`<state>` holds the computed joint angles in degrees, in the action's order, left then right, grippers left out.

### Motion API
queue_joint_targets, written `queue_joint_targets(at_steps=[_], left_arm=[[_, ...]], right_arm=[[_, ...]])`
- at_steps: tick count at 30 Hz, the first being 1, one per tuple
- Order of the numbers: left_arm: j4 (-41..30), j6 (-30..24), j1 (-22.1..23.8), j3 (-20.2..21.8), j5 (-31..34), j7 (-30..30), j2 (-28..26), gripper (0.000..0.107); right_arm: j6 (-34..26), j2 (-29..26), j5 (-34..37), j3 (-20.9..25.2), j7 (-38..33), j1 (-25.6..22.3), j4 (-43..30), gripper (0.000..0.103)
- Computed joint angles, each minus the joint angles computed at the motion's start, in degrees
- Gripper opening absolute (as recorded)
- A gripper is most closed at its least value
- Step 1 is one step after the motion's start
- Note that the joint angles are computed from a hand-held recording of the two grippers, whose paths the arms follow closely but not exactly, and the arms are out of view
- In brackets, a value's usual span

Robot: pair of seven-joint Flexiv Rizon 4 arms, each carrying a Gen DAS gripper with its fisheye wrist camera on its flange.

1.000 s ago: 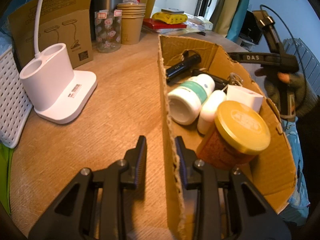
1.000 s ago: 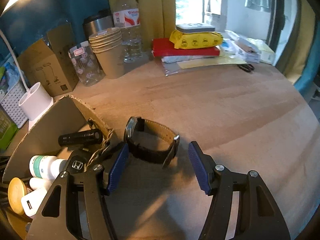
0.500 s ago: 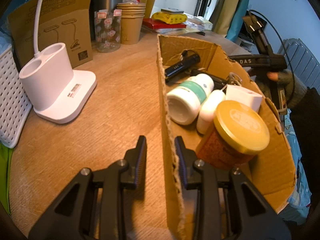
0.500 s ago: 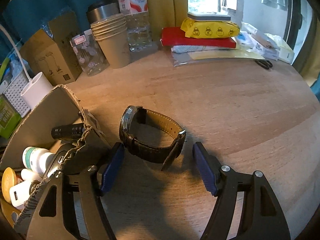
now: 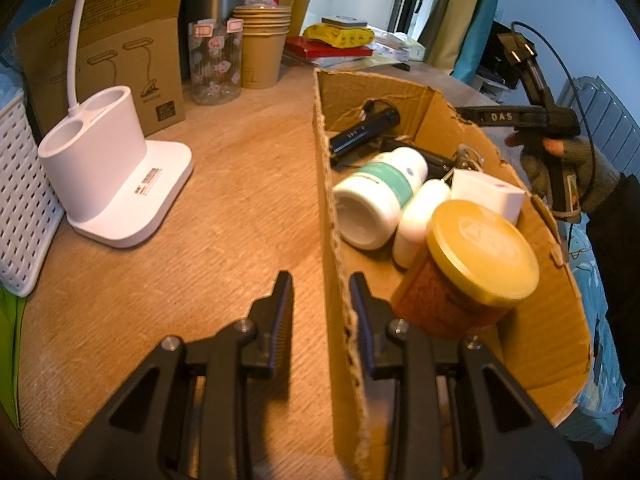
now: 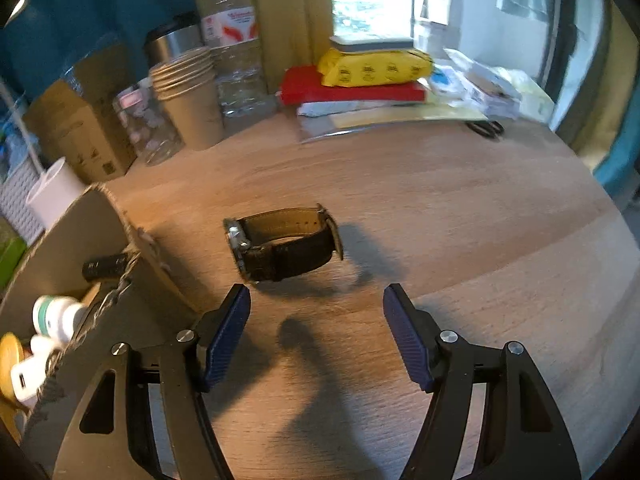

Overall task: Organize rigid objects
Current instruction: 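Grasp the black leather wristwatch with the right tool and lift it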

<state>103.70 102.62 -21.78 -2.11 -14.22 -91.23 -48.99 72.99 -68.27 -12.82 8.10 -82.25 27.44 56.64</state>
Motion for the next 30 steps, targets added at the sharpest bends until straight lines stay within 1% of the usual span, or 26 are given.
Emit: queue_joint_targets(at_steps=[3, 5, 7, 10, 16, 20, 21, 22, 23, 25, 27, 30], left_arm=[[-0.02, -0.02, 0.07, -0.06, 0.08, -0.04, 0.0, 0.031], [-0.03, -0.02, 0.04, -0.01, 0.1, -0.07, -0.01, 0.031], [-0.03, -0.02, 0.04, -0.01, 0.13, -0.1, -0.01, 0.031], [-0.04, -0.03, 0.04, 0.0, 0.15, -0.12, -0.01, 0.031], [-0.03, -0.01, 0.13, -0.16, 0.23, -0.18, -0.01, 0.031], [0.0, 0.02, 0.3, -0.43, 0.32, -0.2, -0.01, 0.031], [0.0, 0.02, 0.3, -0.42, 0.33, -0.2, -0.01, 0.031], [0.02, 0.05, 0.43, -0.53, 0.39, -0.18, -0.01, 0.031], [0.02, 0.05, 0.38, -0.49, 0.39, -0.18, -0.01, 0.031], [0.04, 0.05, 0.46, -0.55, 0.42, -0.18, 0.01, 0.031], [0.0, 0.03, 0.35, -0.43, 0.38, -0.2, -0.01, 0.031], [0.02, 0.03, 0.37, -0.45, 0.39, -0.22, 0.0, 0.031]], right_arm=[[-0.54, -0.69, -1.03, -0.32, -1.16, 0.52, -1.2, 0.073], [-2.09, -1.94, -1.21, 0.48, -2.35, 0.53, -3.76, 0.074], [-3.58, -3.0, -1.2, 0.75, -3.5, 0.82, -6.03, 0.078], [-6.8, -4.95, -0.81, 1.5, -6.06, 1.09, -10.42, 0.079], [-13.88, -9.15, 1.98, 2.25, -11.48, 1.66, -20.39, 0.081], [-17.53, -11.19, 5.05, 2.82, -15.15, 1.87, -25.55, 0.08], [-18.21, -11.51, 5.93, 2.84, -15.69, 1.91, -26.42, 0.078], [-18.82, -11.71, 6.97, 3.17, -16.46, 1.86, -27.1, 0.074], [-18.85, -11.61, 8.2, 3.68, -17.51, 1.75, -27.15, 0.068], [-17.63, -11.12, 9.31, 2.33, -16.78, 2.16, -26.12, 0.068], [-16.87, -10.75, 10.13, 1.93, -16.45, 2.21, -25.35, 0.068], [-14.36, -9.36, 10.75, 1.06, -15.02, 2.19, -22.28, 0.067]])
